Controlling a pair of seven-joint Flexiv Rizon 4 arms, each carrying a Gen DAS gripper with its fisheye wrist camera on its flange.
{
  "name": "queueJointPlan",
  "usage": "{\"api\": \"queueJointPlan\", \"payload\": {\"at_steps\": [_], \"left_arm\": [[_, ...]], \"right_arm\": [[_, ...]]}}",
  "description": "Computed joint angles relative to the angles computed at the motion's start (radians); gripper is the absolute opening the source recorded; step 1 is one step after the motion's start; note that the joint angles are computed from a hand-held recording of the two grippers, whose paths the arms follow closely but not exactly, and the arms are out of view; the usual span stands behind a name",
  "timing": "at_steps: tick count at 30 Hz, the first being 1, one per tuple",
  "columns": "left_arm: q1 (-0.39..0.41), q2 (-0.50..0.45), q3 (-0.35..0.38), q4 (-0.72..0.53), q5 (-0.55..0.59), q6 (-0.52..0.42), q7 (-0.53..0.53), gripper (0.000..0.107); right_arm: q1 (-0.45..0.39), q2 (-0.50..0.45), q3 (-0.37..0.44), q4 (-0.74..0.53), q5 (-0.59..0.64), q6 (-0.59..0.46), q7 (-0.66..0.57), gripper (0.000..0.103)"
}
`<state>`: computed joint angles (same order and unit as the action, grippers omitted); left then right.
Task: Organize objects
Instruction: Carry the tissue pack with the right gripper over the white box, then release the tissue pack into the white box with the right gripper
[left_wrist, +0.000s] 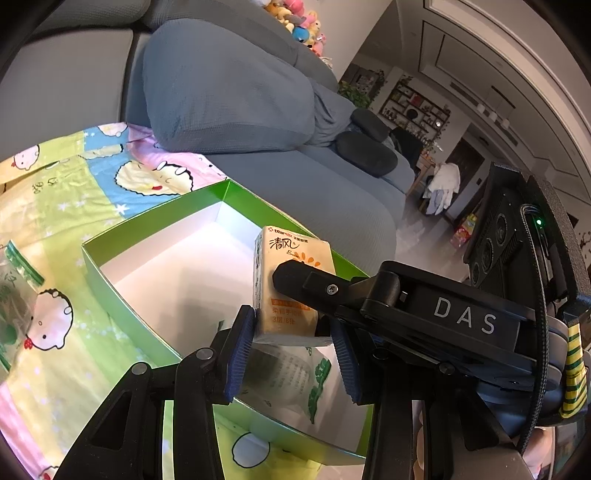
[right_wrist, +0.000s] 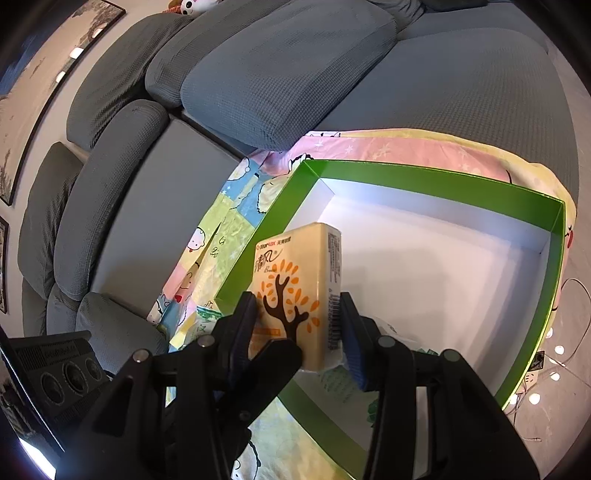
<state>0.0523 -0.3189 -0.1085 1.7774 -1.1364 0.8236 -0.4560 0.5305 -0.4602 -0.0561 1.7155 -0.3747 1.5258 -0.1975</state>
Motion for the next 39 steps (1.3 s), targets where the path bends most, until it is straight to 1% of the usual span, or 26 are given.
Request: {"api": "queueJointPlan", "payload": {"at_steps": [12,17,27,32,34,36,39], "left_arm": [[0.0,0.0,0.002,0.005,0.007,-0.008,-0.011,0.043],[-0.001,0.002,0.003,0.012,0.006,-0.008,-0.016,0.043],[-0.001,0.003,0.007,0.018,0.02,-0.015,-0.053,0.043],[-0.003,0.011,0.012,0.021,0.035,0.001,-0.064,0.043],[-0.002,0.021,0.014,0.03,0.033,0.005,-0.062,0.043],[0.001,0.025,0.02,0.03,0.038,0.009,-0.065,0.043],[0.006,0.044,0.03,0.043,0.036,0.025,-0.061,0.043]], "right_arm": [[-0.02,-0.008,0.028,-0.016,0.014,-0.033,-0.009,0.044],[-0.019,-0.008,0.028,-0.019,0.012,-0.048,-0.002,0.044],[-0.036,-0.02,0.053,-0.043,0.019,-0.096,-0.005,0.044],[-0.033,-0.019,0.048,-0.042,0.013,-0.092,0.003,0.044],[-0.02,-0.017,0.027,-0.036,0.003,-0.079,0.021,0.046],[0.001,-0.014,-0.004,-0.031,-0.018,-0.071,0.046,0.053],[0.024,-0.013,-0.04,-0.027,-0.057,-0.053,0.073,0.058]]}}
